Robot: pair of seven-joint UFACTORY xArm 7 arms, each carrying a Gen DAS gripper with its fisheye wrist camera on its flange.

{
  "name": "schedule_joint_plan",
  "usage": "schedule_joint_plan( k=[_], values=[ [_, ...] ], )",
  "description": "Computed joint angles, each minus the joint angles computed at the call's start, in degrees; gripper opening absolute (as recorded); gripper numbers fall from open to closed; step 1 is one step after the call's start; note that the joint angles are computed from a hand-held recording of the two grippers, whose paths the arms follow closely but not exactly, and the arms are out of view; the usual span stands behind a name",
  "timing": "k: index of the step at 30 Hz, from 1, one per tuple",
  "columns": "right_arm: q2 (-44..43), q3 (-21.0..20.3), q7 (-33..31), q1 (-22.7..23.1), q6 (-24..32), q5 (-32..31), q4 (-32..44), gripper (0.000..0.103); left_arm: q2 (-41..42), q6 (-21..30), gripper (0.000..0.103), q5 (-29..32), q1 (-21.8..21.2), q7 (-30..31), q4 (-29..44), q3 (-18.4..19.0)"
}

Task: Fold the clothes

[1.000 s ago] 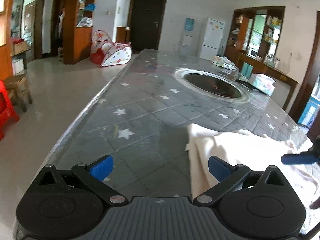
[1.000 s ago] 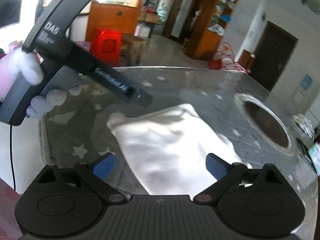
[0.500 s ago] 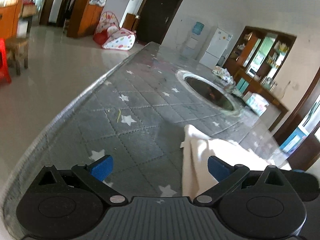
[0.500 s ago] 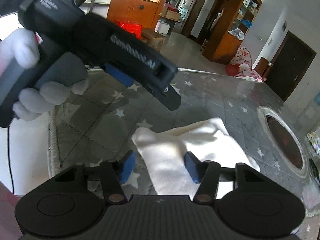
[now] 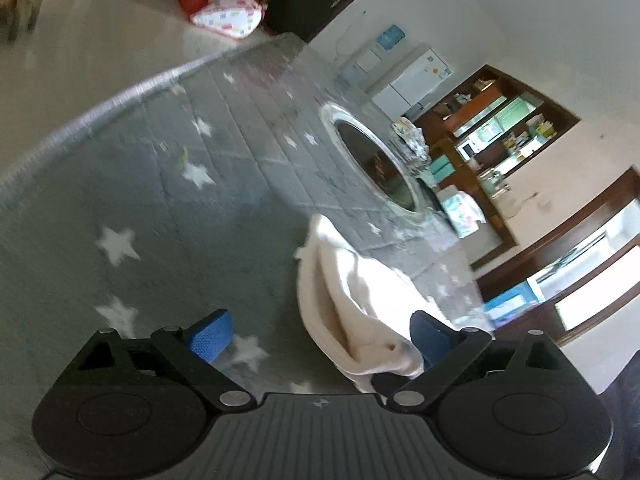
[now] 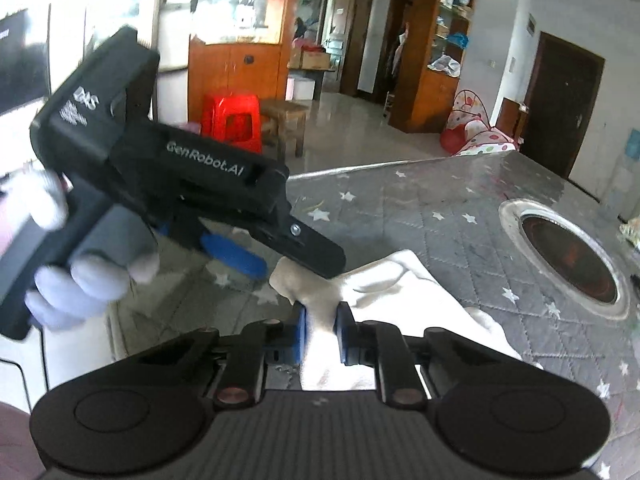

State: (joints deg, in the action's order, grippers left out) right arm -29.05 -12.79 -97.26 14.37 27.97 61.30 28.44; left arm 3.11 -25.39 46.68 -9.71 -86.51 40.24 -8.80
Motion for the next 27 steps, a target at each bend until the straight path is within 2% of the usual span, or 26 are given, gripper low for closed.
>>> schedule_joint_plan(
  k=[4,8,11,13,15,20,22,24,26,27],
  values=[
    [-0.79,-1.38,1.63,-1.36,3.79,-0.67,0.43,0.014,4.29,-5.14,0.093,4.72,1.96,-7.95,3.15,-1.06],
    [-1.7,-2.0,1.28,-2.47,6.56,-0.51,0.31,0.013,6.8,-6.2,0.087,5.71,2.67,-10.29,5.39,-2.28],
    [-2.52,-2.73,0.67,-3.21,9.41,-0.5,-0.11,0.013,8.5,-6.0,0.064,7.41,3.27,-11.78,7.02,-3.26],
    [-2.43,-3.08,-0.39,-3.62,10.99,-0.05,-0.3,0.013,9.81,-5.9,0.038,8.78,3.85,-13.23,8.02,-3.93],
    [-2.49,-2.87,-1.72,-4.11,11.5,0.67,-0.89,0.013,10.57,-6.14,0.028,8.01,3.92,-13.04,8.01,-4.19],
    [-2.35,-2.84,-3.1,-6.15,13.58,1.0,-1.14,0.017,10.5,-6.36,0.025,6.44,4.09,-11.45,7.08,-4.48],
    [-2.49,-3.41,-2.54,-7.6,15.76,-0.26,-0.73,0.024,10.38,-6.29,0.025,5.66,3.97,-10.62,6.81,-4.55],
    [-2.53,-3.93,-1.96,-9.15,16.02,-0.14,-0.55,0.04,10.26,-6.22,0.025,4.87,3.84,-9.79,6.54,-4.62],
    [-2.38,-4.54,-0.81,-10.84,15.94,0.02,-0.2,0.043,10.14,-6.16,0.025,4.08,3.71,-8.96,6.28,-4.68],
    [-2.19,-4.88,0.05,-11.77,15.73,0.13,0.06,0.049,10.08,-6.13,0.025,3.68,3.64,-8.55,6.15,-4.71]
  ],
)
